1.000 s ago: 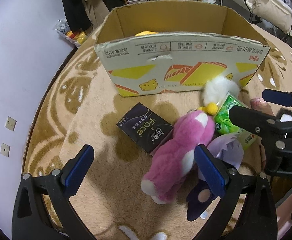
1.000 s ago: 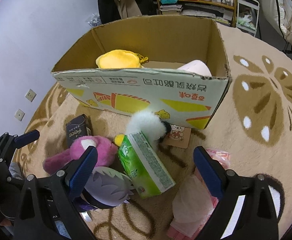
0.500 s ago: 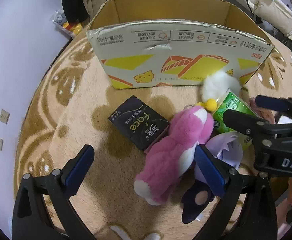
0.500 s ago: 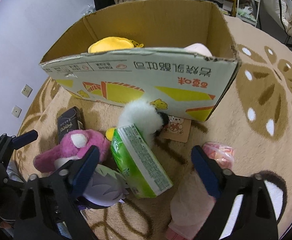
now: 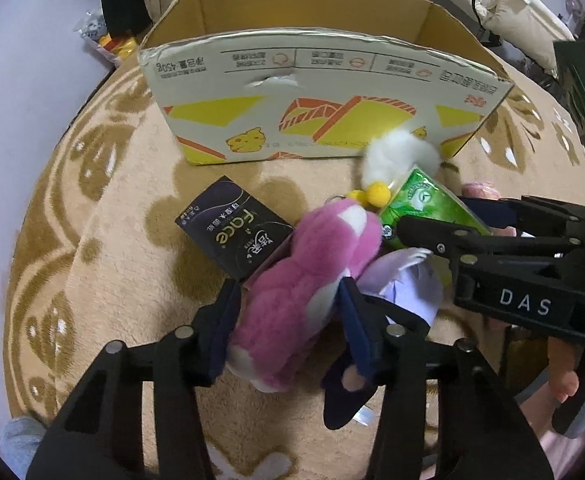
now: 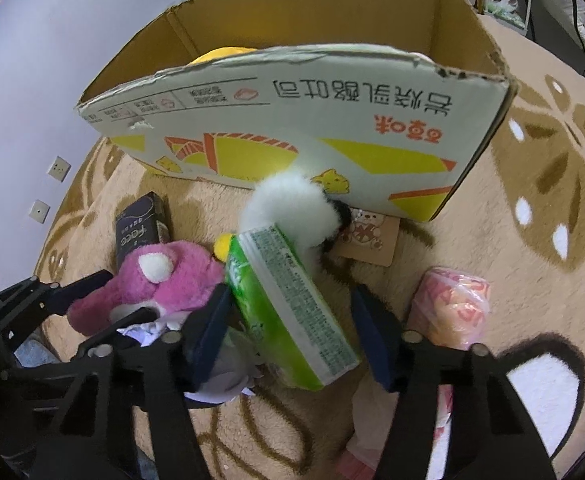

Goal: Organize soft objects
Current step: 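Grasp the pink plush with the left gripper while the right gripper grasps the green tissue pack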

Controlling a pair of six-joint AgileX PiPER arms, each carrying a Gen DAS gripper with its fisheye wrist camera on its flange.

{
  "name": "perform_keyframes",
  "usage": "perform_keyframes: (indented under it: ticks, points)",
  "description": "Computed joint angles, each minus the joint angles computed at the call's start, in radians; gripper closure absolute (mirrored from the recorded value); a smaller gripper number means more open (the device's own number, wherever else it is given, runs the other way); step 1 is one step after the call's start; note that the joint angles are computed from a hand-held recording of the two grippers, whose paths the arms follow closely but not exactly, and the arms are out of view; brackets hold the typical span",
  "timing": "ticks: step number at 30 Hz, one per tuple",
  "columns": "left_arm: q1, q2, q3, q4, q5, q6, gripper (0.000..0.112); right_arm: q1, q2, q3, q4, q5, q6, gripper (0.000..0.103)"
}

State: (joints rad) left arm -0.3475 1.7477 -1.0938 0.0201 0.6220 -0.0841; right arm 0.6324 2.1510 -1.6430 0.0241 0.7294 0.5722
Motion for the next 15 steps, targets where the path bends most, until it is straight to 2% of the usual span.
perform_keyframes:
  ticks: [7,10,15]
  points:
    - [-0.023,-0.041,0.036,0.03,-0.018,-0.042,0.074,0.004,-0.015,0.01,0.001,-0.004,-0.006,0.044]
    - [-0.032,-0.053,0.049,0.055,-0.032,-0.069,0.075,0.005,-0.021,0.015,-0.002,-0.006,-0.007,0.054]
    - [-0.025,-0.083,0.074,0.078,-0.059,-0.108,0.076,0.009,-0.057,0.053,-0.003,-0.025,-0.007,0.062]
